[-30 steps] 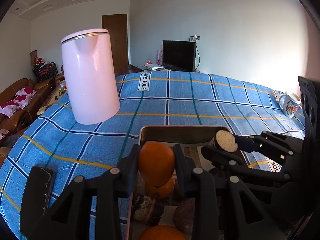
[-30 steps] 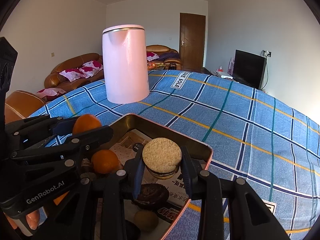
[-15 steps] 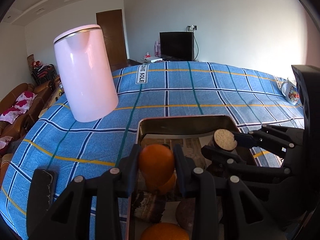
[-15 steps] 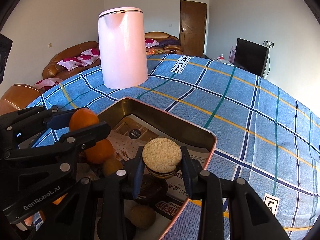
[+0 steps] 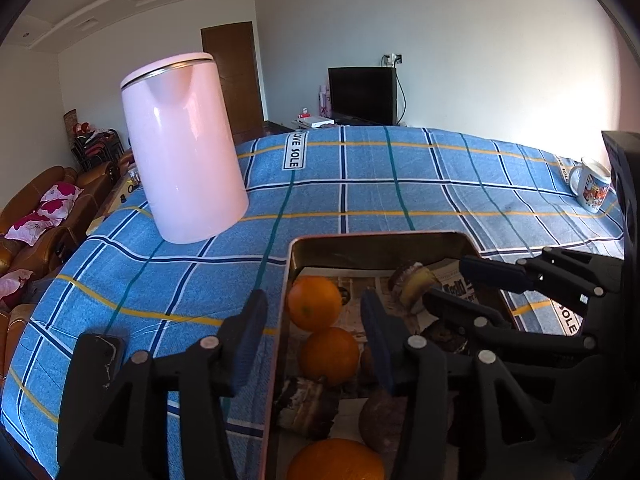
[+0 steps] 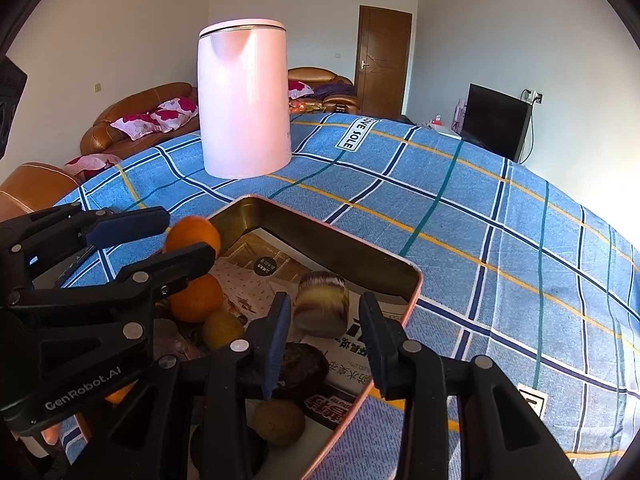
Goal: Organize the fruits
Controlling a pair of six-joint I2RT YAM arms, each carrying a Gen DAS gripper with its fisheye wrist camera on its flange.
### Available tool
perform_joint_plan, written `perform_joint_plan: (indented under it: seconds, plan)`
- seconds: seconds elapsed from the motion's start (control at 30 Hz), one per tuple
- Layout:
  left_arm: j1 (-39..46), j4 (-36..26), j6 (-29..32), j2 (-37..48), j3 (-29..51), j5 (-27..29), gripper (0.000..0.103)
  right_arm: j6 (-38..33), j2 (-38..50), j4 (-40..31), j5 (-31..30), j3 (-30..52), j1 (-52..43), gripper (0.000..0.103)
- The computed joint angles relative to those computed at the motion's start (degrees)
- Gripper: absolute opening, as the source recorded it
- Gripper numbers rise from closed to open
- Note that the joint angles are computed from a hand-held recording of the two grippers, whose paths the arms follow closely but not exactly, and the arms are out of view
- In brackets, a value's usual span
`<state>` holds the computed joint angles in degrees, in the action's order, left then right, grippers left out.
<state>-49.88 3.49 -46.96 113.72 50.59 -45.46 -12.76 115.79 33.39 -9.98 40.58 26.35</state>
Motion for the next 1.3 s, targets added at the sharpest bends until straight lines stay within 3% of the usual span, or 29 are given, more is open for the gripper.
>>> perform_joint_plan:
  seconds: [0.2, 0.27, 0.3, 0.37, 0.43, 0.9, 1.07, 1.3]
  plan:
    - [-2.4, 0.4, -2.4, -2.7, -2.2, -3.6, 0.08, 1.2, -4.0, 3.4, -0.4, -4.7, -2.1, 0.052]
    - [-3.6, 1.4, -3.0, -3.8, -3.5, -4.9, 0.099, 1.7, -5.8, 4.8, -1.1, -7.0, -3.5, 0.061]
    - [-4.3, 1.5, -3.8, -4.1, -4.0, -6.1, 0.103, 1.9, -6.7, 5.4, -1.8, -8.0, -4.3, 0.063]
    - [-5.7, 2.2, -4.5, -4.6, -4.7, -7.4, 0.103, 2.8, -8.5, 7.0, -4.4, -10.4, -6.5, 0.072]
    - [-6.7, 2.7, -4.7, -4.8, -4.9, -7.5, 0.103, 3.7, -10.5, 8.4, -6.7, -12.8, -8.3, 0.075]
    - [-13.6, -1.6, -11.5, -6.2, -4.8, -15.9, 0.103, 4.0, -19.9, 21.2, -8.8, -26.2, -11.8, 0.079]
    - [-15.3, 1.9, -11.1, -6.8, -6.4, -17.8, 0.103, 5.0, -21.6, 25.2, -10.2, -29.2, -13.0, 0.081]
    - [-15.8, 0.1, -15.4, -5.5, -5.6, -18.9, 0.103, 5.0, -21.8, 29.9, -11.2, -32.4, -14.4, 0.082]
